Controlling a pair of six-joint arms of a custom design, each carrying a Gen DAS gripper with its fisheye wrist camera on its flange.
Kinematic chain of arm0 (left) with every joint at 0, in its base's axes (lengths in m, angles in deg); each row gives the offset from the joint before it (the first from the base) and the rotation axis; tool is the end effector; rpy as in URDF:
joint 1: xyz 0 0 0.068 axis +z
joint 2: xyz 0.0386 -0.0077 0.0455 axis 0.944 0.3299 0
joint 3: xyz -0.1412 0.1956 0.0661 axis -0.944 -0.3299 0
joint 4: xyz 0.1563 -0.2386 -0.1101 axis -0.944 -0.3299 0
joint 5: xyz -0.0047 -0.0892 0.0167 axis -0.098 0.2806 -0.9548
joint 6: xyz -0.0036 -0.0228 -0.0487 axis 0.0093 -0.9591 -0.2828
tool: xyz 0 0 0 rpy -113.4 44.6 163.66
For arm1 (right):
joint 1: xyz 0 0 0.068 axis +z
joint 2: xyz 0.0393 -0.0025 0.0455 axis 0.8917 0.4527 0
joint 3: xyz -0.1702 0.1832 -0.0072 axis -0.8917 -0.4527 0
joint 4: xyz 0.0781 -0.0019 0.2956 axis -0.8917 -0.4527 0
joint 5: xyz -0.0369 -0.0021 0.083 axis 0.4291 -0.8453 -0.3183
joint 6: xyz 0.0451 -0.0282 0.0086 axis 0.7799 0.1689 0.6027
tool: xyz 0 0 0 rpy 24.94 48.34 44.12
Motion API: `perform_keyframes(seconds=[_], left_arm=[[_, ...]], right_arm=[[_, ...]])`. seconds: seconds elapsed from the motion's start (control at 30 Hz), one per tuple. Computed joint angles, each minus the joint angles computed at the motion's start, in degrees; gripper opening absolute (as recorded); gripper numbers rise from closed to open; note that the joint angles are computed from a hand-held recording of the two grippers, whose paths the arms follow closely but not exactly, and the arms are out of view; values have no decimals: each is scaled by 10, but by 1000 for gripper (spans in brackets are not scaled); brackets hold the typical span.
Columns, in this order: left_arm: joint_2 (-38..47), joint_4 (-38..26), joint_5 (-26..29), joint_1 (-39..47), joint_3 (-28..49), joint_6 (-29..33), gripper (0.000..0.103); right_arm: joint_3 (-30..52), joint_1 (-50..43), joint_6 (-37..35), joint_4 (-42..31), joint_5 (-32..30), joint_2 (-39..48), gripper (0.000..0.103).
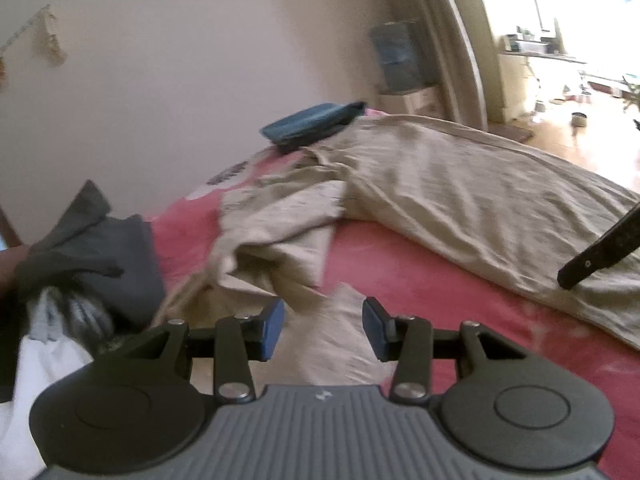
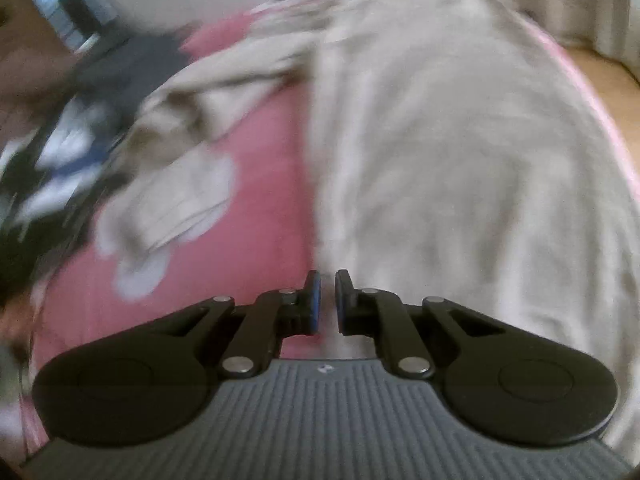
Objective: Fold clothes
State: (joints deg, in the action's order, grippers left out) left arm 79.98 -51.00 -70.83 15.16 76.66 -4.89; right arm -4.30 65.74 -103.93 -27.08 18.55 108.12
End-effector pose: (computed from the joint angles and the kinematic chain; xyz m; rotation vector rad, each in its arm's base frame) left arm 0.2186 -0.2684 0.1362 0.0774 2.2151 0.4519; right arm 0.3847 0.0367 0.1006 -0.5872 2.5545 0.6812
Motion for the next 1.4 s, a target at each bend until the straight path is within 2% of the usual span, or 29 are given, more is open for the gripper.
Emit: perform_keyframes(seconds=[0.07,0.13,0.27,0.3,0.4,0.43,0.6,0.7,0.8,0.9,0.97,1.03,1.13,1.23,1.27,1.33,1.4], left_arm=[[3,3,17,-13,-1,-5,46],[7,-1,37,-26,-2,-12,46],[13,16,72,-55,-15,-5,48],[20,17,75,-58,-11,-4,48],[35,21,89,-66,-2,1,48],[34,26,91,-69,-4,4,48],[27,74,103,-88,-16,43,51],[52,103,112,-98,2,73,51],[72,146,135,-111,17,106,51],[95,179,149,-136,36,150,51],[107,191,171,-150,48,160,51],[117,202,205,-157,60,155,51],[141,219,244,-166,88,153,51],[172,202,266,-173,125,152,51],[179,192,274,-175,133,146,51],[184,168,285,-176,140,129,51],[180,152,293,-176,133,111,51]], right_arm=[[-3,-19,-13,-31,2,12,6],[-53,-32,-65,-67,-8,-26,7],[-88,-85,-149,-211,-41,-75,7],[-98,-102,-151,-206,-41,-90,7],[-133,-134,-135,-121,-20,-129,8],[-138,-145,-146,-125,-12,-127,8],[-181,-224,-279,-268,11,-158,8],[-152,-252,-279,-288,-8,-151,8],[-133,-267,-221,-236,-15,-138,9],[-160,-289,-272,-263,32,-138,8],[-166,-314,-317,-324,70,-133,8],[-146,-340,-331,-377,102,-113,9],[-115,-369,-331,-361,92,-124,9],[-88,-379,-280,-296,54,-126,9],[-90,-378,-275,-267,61,-128,9],[-116,-387,-317,-229,120,-132,6],[-106,-424,-351,-258,150,-115,6]])
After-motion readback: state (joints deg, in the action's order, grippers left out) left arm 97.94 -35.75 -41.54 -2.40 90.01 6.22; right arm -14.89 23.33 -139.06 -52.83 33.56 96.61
